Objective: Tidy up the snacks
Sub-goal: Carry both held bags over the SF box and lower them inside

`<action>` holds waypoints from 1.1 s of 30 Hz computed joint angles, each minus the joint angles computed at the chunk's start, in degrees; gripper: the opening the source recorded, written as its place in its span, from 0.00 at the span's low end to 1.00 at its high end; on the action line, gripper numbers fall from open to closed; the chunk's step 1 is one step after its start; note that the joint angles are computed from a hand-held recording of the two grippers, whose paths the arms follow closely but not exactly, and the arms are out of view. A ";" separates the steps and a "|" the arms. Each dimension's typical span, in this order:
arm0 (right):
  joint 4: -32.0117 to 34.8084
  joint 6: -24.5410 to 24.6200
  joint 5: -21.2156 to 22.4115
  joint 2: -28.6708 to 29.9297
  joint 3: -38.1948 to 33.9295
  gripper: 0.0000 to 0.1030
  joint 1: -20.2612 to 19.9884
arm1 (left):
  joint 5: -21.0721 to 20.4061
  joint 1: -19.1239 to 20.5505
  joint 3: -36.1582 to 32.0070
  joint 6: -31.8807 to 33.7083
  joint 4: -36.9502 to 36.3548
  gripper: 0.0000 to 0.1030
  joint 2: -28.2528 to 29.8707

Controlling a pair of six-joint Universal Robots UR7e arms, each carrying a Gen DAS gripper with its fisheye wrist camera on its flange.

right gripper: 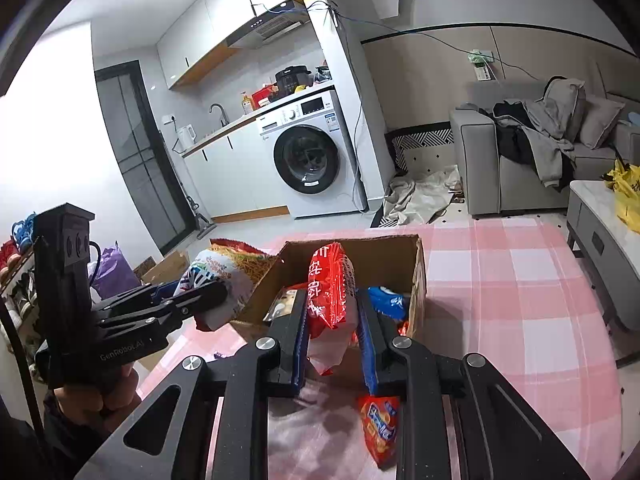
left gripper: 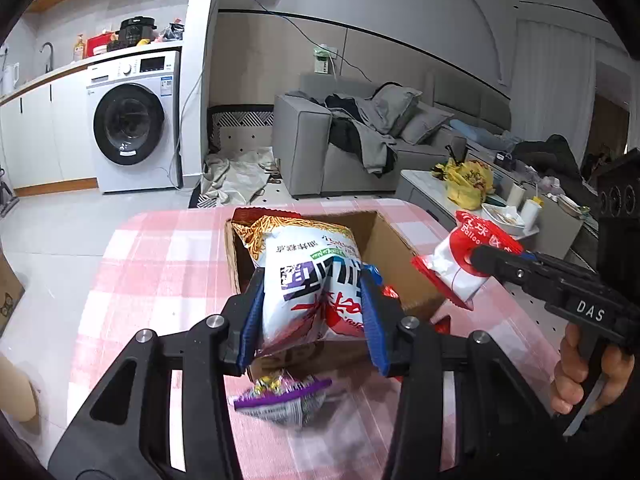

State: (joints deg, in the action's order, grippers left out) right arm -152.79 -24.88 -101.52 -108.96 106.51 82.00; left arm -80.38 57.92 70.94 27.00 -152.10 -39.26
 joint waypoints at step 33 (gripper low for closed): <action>-1.72 0.78 -1.66 7.29 -5.27 0.22 -1.86 | 2.81 -0.79 -25.13 1.77 6.72 0.40 19.70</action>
State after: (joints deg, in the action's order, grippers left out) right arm -154.51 -24.10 -103.17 -101.67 101.23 80.14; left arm -77.58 57.13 45.81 28.77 -145.38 -19.56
